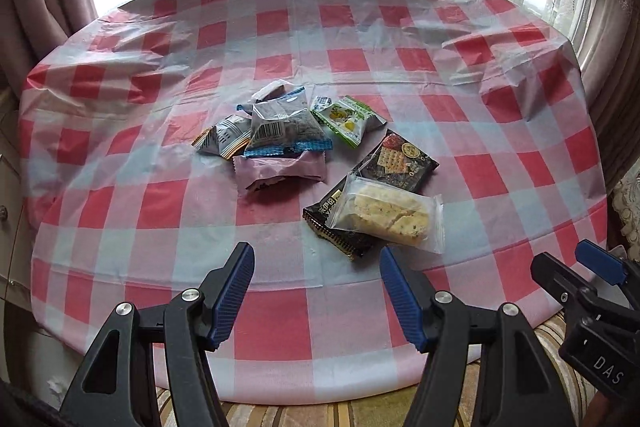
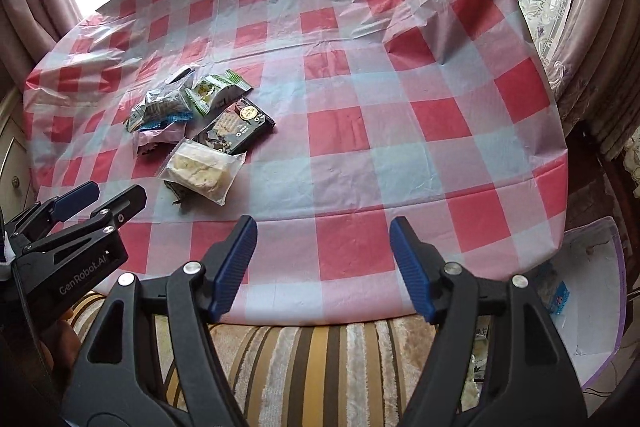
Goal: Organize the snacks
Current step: 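Move both open tools back over the remaining snacks on the table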
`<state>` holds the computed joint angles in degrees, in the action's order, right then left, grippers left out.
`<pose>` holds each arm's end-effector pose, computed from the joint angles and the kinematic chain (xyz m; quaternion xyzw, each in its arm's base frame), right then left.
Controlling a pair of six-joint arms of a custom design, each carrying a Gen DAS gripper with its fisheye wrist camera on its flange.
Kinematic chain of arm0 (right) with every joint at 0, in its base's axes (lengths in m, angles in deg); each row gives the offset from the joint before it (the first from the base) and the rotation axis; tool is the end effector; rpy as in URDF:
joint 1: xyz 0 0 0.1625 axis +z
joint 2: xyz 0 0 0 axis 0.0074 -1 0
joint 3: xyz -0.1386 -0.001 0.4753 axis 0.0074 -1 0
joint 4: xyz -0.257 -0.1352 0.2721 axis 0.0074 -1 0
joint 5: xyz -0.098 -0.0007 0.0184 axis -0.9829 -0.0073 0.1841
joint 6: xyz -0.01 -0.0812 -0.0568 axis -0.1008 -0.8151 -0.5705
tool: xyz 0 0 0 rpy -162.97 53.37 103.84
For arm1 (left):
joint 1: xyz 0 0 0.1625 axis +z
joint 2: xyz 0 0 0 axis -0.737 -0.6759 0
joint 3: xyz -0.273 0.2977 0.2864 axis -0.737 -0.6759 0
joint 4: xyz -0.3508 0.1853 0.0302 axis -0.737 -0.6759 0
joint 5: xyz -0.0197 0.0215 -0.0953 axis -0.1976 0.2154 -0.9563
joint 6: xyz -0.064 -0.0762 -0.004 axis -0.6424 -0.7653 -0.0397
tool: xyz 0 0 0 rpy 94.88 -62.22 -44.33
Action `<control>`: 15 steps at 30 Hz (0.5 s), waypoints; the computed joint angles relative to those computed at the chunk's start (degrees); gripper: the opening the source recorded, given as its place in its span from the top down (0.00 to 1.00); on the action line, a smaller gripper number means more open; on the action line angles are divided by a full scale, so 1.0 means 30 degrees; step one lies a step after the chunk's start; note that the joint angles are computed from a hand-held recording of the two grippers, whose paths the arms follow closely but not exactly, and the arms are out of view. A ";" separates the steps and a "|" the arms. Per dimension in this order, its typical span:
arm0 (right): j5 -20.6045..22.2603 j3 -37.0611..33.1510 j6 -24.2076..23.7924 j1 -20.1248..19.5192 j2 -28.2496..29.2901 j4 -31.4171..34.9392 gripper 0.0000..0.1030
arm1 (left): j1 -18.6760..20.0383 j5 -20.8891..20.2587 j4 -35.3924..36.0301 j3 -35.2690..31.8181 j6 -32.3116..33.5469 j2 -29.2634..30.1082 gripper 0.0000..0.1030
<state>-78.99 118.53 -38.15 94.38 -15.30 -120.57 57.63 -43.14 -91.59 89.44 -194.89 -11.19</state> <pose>0.1206 -0.3357 0.3108 0.2943 -0.9030 0.1686 0.2637 -0.3887 -0.2688 0.0370 -0.0937 0.8291 -0.3509 0.4252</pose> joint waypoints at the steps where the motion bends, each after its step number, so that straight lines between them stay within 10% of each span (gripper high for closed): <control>1: -0.0026 -0.0008 0.0083 0.0107 0.0161 -0.0035 0.30 | 0.0059 -0.0017 -0.0049 0.0132 -0.0058 -0.0102 0.36; 15: 0.0437 -0.0418 0.1738 0.1375 0.2987 -0.1164 0.24 | 0.0959 0.0130 -0.0436 0.2264 -0.1378 -0.2036 0.36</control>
